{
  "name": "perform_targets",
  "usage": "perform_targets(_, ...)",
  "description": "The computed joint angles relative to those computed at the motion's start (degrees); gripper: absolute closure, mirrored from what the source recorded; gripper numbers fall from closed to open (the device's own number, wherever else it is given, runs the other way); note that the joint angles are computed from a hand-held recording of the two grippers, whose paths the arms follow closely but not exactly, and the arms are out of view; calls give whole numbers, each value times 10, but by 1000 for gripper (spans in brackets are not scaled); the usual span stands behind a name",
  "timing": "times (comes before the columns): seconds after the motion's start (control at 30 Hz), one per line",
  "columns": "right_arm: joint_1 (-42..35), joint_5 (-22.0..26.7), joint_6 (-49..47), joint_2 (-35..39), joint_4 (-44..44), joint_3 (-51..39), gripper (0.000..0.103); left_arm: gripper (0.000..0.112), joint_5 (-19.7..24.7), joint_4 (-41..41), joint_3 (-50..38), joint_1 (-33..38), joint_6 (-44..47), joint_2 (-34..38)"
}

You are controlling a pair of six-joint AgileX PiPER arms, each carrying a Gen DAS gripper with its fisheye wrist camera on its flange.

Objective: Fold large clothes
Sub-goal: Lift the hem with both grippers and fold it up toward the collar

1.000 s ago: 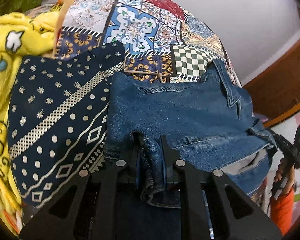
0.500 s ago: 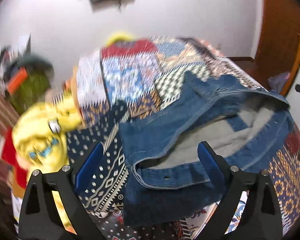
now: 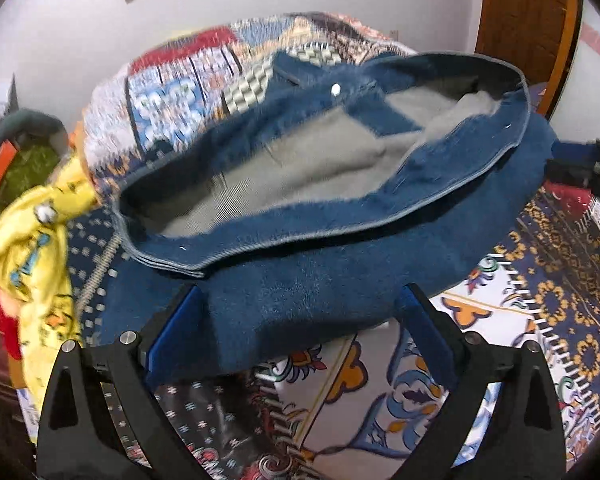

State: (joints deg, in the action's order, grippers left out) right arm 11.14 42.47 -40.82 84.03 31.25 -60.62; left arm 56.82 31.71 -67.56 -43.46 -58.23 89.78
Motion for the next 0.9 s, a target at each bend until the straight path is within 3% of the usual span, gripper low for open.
perform_targets(0.2,46,-67,19,40,-30,0,43,13,-96,-57,22,95,76,-5)
perform_targets(0.37,81,-32,99,146,-107,-152,43,13,-80,-120,-64,212,167,64)
perform_targets(0.47,86,-45,186,197,-156,-248,43,24,-70,-160,-126,273,188,96)
perform_targets(0.6,92,-77,328,211,-242,-305,43,24,-12,-11,-172,257,65,94)
perform_targets(0.9,97,-95,166,105,-94,-188,43,22,-26,1,-111,192,54,2)
